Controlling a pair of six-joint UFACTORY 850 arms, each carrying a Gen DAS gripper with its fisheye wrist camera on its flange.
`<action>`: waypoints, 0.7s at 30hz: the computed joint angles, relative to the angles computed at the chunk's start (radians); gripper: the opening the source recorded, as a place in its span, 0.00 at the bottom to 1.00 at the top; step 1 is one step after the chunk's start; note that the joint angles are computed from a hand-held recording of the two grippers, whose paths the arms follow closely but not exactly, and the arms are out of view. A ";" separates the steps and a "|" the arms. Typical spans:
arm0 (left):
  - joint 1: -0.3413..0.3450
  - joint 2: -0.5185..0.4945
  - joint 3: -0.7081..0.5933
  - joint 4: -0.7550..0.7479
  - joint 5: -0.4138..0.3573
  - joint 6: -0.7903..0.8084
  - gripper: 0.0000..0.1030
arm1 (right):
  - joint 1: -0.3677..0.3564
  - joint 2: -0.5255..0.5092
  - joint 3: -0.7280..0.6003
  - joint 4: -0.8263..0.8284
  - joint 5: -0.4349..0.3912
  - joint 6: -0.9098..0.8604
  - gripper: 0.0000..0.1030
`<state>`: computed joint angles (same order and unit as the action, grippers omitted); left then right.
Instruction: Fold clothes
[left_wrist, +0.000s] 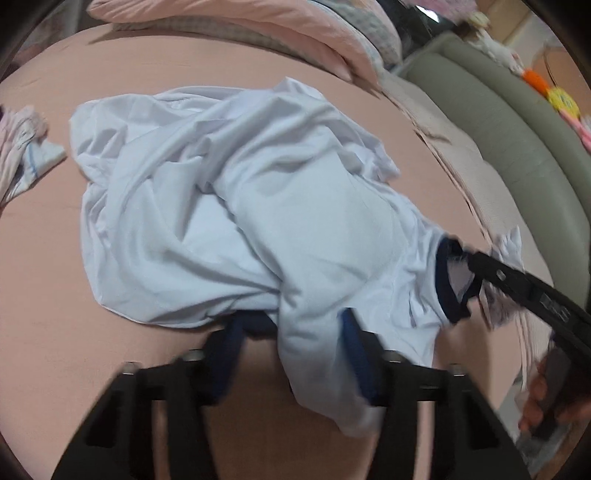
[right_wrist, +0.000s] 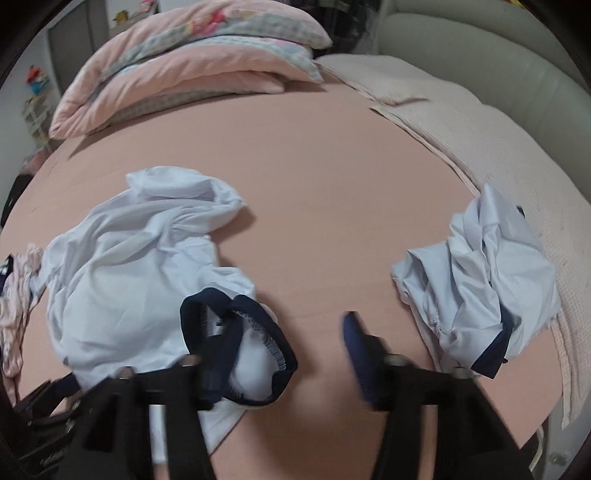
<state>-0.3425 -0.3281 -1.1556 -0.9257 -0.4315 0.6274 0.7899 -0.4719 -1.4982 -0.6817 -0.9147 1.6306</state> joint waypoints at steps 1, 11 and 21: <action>0.002 0.002 0.006 -0.033 0.011 0.011 0.30 | 0.004 0.010 0.010 -0.016 0.027 0.031 0.57; 0.020 0.018 0.014 -0.237 -0.032 0.230 0.22 | -0.036 0.086 0.137 0.018 0.540 0.176 0.70; 0.018 0.023 0.035 -0.422 -0.072 0.418 0.22 | -0.077 -0.032 0.046 0.689 0.723 -0.394 0.70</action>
<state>-0.3248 -0.3052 -1.1210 -1.3478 -0.5037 1.0452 0.7134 -0.5044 -1.4523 0.0070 -0.1916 1.2362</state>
